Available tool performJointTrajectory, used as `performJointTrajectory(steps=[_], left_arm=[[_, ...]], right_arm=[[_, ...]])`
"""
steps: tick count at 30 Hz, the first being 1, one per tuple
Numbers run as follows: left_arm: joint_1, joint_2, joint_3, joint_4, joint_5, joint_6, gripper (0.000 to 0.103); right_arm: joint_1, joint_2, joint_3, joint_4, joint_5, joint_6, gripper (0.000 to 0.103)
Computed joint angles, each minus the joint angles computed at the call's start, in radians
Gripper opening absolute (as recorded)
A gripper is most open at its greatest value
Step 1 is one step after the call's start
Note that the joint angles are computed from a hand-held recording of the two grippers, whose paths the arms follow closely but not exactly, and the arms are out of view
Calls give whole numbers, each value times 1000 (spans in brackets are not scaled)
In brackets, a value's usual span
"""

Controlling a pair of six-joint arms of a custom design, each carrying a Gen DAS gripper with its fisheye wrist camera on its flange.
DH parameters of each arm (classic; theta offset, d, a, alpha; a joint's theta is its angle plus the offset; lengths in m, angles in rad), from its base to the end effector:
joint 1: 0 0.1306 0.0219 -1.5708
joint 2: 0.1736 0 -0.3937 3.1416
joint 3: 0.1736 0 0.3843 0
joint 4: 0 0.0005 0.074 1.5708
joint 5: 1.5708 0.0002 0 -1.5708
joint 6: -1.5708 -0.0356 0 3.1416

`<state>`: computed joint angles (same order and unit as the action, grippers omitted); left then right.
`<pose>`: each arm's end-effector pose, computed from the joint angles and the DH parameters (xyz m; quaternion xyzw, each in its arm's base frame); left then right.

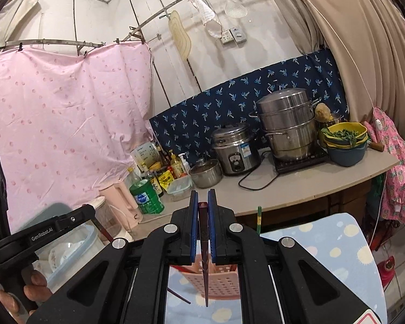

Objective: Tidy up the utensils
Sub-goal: 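Lift the dark red chopsticks with both tools and lower them into the basket, then open both tools to release the dark red chopsticks in the basket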

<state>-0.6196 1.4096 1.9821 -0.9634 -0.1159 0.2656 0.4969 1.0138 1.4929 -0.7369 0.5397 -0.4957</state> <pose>0.3691 -0.2589 0.6906 0.1144 0.8223 -0.1944 0.5225 0.2874 0.1344 0.6460 0.1623 0.7636 0.0944 0.6178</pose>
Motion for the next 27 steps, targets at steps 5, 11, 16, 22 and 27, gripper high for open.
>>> performJointTrajectory(steps=[5, 11, 16, 22, 27], left_arm=[[0, 86, 111, 12, -46, -21, 7], [15, 169, 173, 4, -45, -27, 7], [31, 198, 145, 4, -26, -13, 7], [43, 208, 98, 4, -3, -5, 7], [46, 220, 87, -15, 7, -6, 8]], right_arm=[[-72, 76, 68, 30, -50, 26, 7], [-139, 145, 93, 45, -103, 26, 7], [-173, 176, 64, 36, -134, 13, 7], [-192, 189, 7, 35, -171, -15, 7], [-198, 205, -3, 19, -205, -16, 7]])
